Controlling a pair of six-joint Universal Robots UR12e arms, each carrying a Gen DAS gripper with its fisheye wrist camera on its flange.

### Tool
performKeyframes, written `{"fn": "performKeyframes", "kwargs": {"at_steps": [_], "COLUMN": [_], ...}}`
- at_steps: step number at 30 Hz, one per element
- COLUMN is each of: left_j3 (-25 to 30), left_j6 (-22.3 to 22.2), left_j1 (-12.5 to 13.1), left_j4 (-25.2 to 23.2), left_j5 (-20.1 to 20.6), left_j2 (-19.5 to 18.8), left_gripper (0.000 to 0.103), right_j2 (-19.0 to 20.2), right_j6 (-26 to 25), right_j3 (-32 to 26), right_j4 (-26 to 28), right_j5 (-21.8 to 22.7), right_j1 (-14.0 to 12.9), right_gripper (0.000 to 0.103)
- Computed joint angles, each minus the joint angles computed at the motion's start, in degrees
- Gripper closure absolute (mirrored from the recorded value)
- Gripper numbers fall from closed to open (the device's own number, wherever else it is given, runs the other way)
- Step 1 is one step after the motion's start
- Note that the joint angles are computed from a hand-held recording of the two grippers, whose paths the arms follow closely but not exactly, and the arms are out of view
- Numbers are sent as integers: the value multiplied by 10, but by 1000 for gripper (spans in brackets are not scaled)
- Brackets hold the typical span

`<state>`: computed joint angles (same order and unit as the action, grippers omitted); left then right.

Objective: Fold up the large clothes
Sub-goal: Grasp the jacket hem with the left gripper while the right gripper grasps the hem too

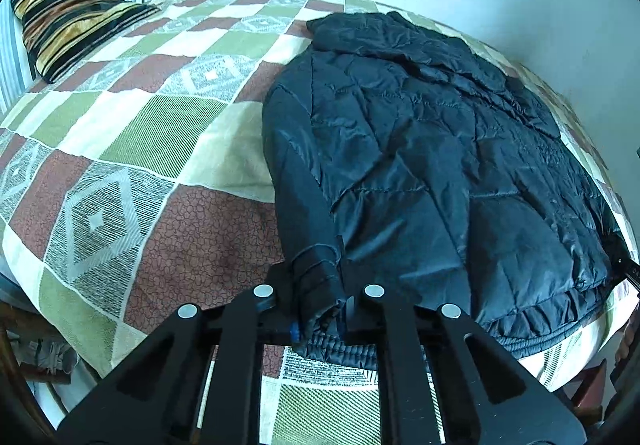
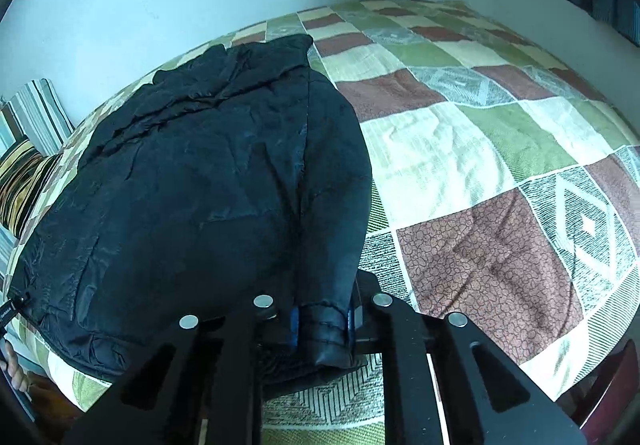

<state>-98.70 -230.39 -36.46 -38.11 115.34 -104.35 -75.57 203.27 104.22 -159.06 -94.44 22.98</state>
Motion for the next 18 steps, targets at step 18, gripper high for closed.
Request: {"fn": "performKeyframes", "kwargs": {"at_steps": [18], "left_j3": [25], "left_j6": [20], "left_j1": [20], "left_j4": [94], "left_j5": [14], "left_j2": [22], "left_gripper": [93], "right_j2": [-12], "right_j6": [17], "right_j3": [-28], "right_j4": [-103], "right_j5": [72], "right_j1": [-15], "right_gripper": [91]}}
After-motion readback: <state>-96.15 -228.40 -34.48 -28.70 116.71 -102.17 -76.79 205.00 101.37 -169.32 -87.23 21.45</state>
